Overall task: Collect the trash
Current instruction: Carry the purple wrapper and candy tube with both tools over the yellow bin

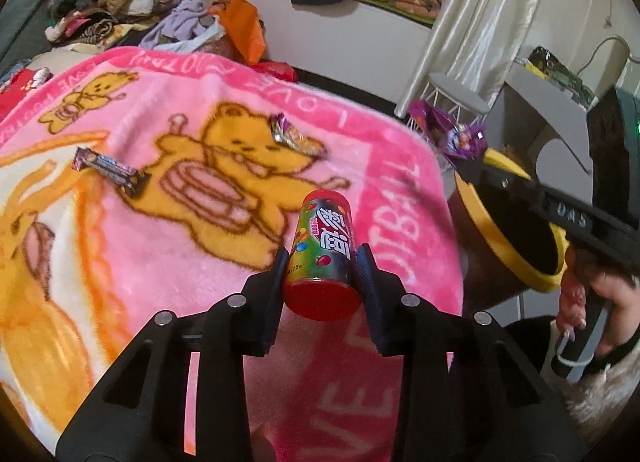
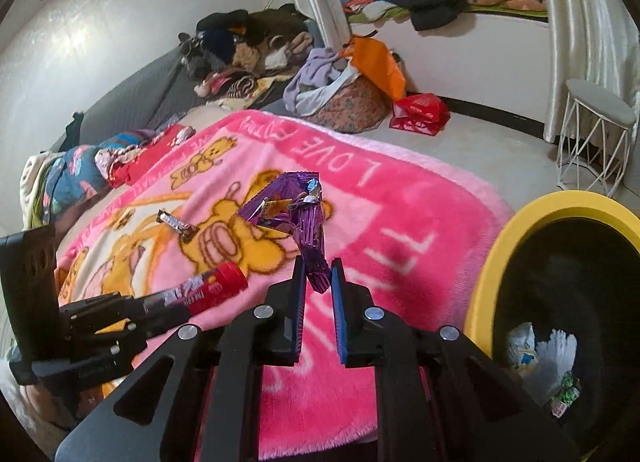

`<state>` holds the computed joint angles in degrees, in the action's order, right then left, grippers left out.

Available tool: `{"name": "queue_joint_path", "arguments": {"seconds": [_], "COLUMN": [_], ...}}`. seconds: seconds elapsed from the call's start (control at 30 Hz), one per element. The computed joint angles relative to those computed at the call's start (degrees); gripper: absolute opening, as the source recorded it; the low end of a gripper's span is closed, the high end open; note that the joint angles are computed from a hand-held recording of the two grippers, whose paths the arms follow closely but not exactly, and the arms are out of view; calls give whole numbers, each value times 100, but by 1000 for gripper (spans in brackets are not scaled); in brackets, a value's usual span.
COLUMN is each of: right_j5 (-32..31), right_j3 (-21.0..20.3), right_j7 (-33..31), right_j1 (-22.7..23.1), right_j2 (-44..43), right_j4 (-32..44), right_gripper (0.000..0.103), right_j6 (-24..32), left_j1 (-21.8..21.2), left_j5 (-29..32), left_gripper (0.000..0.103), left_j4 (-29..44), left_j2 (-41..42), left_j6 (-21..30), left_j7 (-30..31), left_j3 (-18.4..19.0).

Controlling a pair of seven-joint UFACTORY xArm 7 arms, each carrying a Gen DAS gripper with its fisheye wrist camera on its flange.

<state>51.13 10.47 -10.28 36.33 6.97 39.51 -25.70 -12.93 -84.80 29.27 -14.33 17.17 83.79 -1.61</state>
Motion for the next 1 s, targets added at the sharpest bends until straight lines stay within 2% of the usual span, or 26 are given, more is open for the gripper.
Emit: {"name": "queue_joint_path", "arguments": {"seconds": [0.5,1.0], "right_j5": [500,1021], "right_j3": [510,917], "right_j7": [133,339], "right_j1": [-224,-500], "right_j2": [-747,-1406], "right_j4": [-740,-1455], "right_gripper": [12,12], "right_j6": [-543,-812], "left_j1": [-440,-793], "left_j5": [-282,-579], "left_gripper": [28,28], "left_j4": [-54,96], "left_j2": [-674,-779], "left_j6": [-92,-254], "left_j7": [-19,58], "left_j3": [-218,-570]}}
